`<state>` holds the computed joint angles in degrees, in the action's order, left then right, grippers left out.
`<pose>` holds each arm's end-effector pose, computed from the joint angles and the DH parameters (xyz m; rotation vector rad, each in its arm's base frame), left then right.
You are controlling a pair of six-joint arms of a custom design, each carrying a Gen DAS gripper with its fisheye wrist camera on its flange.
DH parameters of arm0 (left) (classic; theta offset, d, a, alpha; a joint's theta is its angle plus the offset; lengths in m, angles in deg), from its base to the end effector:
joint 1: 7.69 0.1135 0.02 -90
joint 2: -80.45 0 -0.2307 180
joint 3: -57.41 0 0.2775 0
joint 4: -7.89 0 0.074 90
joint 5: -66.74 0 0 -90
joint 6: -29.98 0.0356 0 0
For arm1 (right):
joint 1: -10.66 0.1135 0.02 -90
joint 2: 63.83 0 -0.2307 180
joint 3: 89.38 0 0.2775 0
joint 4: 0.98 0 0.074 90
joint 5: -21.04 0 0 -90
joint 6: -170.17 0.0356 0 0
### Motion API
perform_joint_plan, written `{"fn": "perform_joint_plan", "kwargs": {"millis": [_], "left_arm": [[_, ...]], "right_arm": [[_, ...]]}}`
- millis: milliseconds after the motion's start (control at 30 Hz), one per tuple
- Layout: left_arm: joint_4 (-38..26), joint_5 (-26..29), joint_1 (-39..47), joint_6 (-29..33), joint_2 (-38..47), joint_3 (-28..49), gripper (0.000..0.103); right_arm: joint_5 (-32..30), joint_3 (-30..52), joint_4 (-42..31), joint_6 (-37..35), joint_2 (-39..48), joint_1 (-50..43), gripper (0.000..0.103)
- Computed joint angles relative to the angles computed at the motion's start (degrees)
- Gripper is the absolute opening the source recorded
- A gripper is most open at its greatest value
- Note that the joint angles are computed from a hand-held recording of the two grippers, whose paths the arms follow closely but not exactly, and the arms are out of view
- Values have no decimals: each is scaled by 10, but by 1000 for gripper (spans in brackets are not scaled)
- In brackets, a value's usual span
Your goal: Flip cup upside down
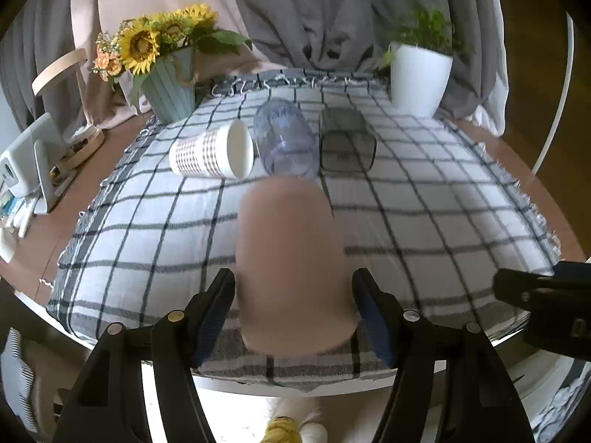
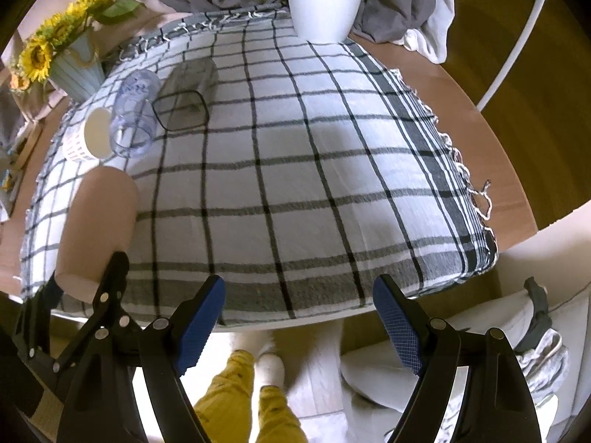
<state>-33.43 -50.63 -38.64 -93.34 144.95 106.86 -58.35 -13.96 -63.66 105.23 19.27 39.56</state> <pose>0.2204 -0.1131 0.1617 -0.2261 2.3952 0.1090 0.2692 0.1411 0.2028 -0.0480 2.7534 -0.0116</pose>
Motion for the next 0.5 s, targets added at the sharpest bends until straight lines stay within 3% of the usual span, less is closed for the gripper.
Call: {"fn": "perform_joint_plan", "kwargs": {"millis": [133,267,400,500], "left_arm": [[-1,10,19,21,-17,9,65],[27,20,43,44,21,20,62],[35,80,81,51,40,23,60],[40,54,72,56,29,16,60]], "right_arm": [[-5,22,0,0,9,2,82],[-2,47,5,0,24,6,82],[-3,65,9,4,43,5,82],[-6,76,7,5,57,5,82]]}}
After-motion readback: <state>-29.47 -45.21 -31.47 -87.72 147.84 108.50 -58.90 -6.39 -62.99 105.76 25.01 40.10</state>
